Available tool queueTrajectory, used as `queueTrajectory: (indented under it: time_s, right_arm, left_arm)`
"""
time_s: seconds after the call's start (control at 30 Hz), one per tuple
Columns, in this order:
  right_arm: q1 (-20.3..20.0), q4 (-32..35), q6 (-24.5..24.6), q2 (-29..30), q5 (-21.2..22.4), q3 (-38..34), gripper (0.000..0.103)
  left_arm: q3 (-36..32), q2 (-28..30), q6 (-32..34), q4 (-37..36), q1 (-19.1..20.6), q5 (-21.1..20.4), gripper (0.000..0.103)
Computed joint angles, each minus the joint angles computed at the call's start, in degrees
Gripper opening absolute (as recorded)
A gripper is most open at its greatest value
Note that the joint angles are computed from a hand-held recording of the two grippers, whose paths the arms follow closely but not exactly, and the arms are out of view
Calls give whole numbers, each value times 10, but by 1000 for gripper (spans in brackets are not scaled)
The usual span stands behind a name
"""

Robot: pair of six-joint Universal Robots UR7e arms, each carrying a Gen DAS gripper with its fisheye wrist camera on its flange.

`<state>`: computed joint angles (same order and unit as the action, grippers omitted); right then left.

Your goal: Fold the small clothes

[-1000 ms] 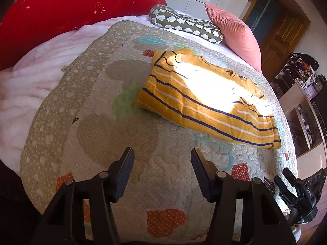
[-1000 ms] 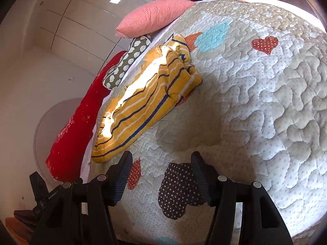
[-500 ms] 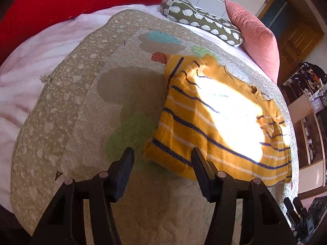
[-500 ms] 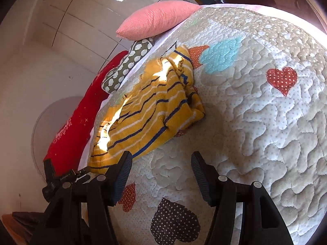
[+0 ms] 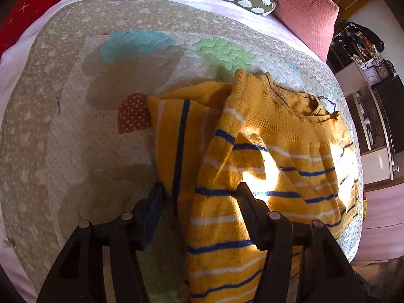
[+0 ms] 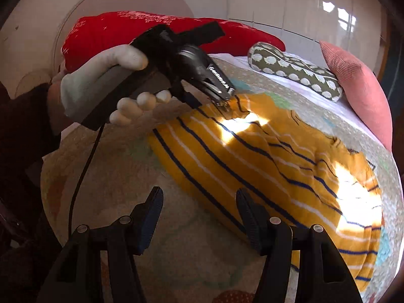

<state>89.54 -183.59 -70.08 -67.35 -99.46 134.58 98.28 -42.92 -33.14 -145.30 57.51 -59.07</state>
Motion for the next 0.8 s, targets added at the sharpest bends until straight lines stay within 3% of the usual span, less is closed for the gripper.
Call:
queueTrajectory:
  time_s: [0.2,0.33,0.37,0.4,0.43,0.47,0.5,0.57,0.6,0.8]
  right_arm:
    - [39,-111,-51,129,-42,-28,64]
    - [49,-207,-90,195,-50,-37,64]
    - [50,-240,-102,213,-48,-38,64]
    - [51,-269,-108,230,-51,-42,64]
    - [52,-283,-106,240,-53,-47,64]
    - [52,-285,-98,245,-52,-52,57]
    - [51,-273,-85,243,-53,-58,35]
    - [50,-246,-57,229,-48,-64,20]
    - [47,-232,-42,216,-38,-64,17]
    - [31,-185,21,136,25,-50,10]
  left_arm:
    - [-50,18,53,20,33,-56,71]
    - [-46,11,70,-3,45,-81,70]
    - [-39,7,74,-15,46,-79,65]
    - [-33,5,74,-22,44,-68,46]
    - [-28,2,76,-28,45,-65,33]
    - [-19,-3,76,-43,47,-71,27]
    - [-9,-10,74,-57,48,-79,15]
    - [6,-19,59,-81,42,-71,13]
    - [12,-23,50,-89,36,-64,12]
    - [8,-32,14,-87,-17,-22,11]
